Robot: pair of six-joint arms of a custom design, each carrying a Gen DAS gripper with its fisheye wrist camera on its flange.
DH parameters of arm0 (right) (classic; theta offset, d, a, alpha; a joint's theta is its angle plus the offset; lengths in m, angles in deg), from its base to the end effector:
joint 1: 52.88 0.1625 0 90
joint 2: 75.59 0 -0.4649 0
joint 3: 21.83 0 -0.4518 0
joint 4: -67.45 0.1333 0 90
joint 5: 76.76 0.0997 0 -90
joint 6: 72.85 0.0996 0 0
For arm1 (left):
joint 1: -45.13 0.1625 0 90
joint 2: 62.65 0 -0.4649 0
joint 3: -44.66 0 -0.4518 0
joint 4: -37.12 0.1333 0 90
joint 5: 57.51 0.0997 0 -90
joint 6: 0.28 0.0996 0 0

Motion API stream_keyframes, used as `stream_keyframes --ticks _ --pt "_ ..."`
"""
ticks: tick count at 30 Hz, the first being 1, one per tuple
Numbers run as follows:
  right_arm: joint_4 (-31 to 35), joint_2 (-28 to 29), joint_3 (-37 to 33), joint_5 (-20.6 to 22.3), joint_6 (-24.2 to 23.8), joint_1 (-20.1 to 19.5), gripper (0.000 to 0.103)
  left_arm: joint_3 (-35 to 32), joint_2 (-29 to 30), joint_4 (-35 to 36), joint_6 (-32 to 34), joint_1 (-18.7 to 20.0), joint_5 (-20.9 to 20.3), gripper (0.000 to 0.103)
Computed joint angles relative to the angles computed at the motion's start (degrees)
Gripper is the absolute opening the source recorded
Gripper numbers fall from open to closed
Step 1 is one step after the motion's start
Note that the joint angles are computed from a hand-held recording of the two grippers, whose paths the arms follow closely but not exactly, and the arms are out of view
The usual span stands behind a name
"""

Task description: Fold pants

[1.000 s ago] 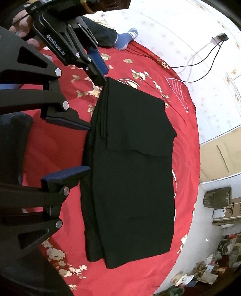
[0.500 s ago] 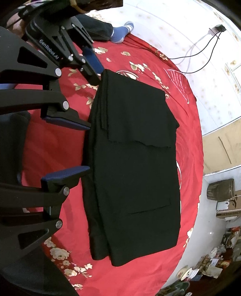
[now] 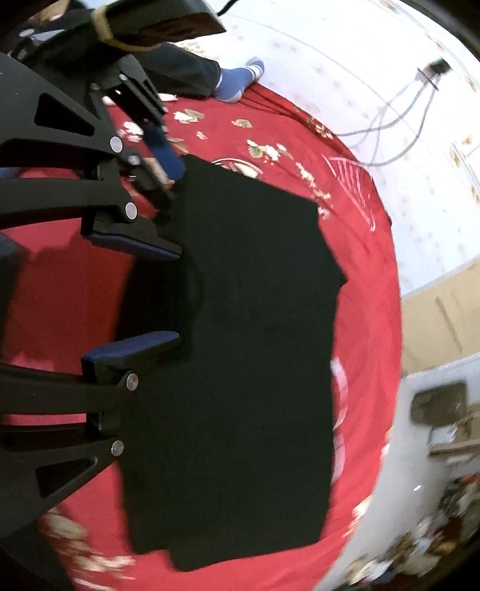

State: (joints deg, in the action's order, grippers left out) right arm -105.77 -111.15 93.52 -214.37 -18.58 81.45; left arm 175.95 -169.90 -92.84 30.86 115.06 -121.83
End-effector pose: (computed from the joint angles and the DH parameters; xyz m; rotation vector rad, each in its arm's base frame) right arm 0.4353 -0.3601 -0.0728 -0.2495 -2.4876 0.8849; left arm 0.0301 -0.4318 0.3635 1.0705 2.4296 -0.3110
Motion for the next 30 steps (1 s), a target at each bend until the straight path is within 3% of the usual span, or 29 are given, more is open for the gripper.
stream_keyframes --ticks 4,6,9,11,13,21,30 --pt "-5.43 0.82 -0.31 2.93 -8.13 -3.6 0.038 -0.8 3.15 -3.08 -0.9 1.11 1.45 0.039" --pt "-5.95 1.0 -0.23 4.08 -9.24 -4.95 0.038 -1.25 4.53 -3.61 -1.7 1.68 2.25 0.039" --pt "-2.47 0.62 0.38 4.05 -5.91 -6.49 0.038 -1.52 5.45 -3.08 -2.6 2.14 3.07 0.039" --pt "-4.99 0.39 1.85 3.59 -4.31 -6.58 0.036 -1.25 5.52 -3.36 -2.23 2.19 3.21 0.039" --pt "-2.31 -0.1 1.56 1.52 -2.84 -5.93 0.036 -1.04 5.52 -3.49 -1.94 2.04 3.21 0.04" --pt "-5.82 0.26 1.55 1.11 -4.84 -5.2 0.036 -1.23 4.9 -2.36 -2.06 1.42 2.54 0.04" --pt "-4.18 -0.97 2.8 -0.37 1.31 -4.22 0.037 -1.12 2.91 -1.02 -1.94 0.06 0.86 0.04"
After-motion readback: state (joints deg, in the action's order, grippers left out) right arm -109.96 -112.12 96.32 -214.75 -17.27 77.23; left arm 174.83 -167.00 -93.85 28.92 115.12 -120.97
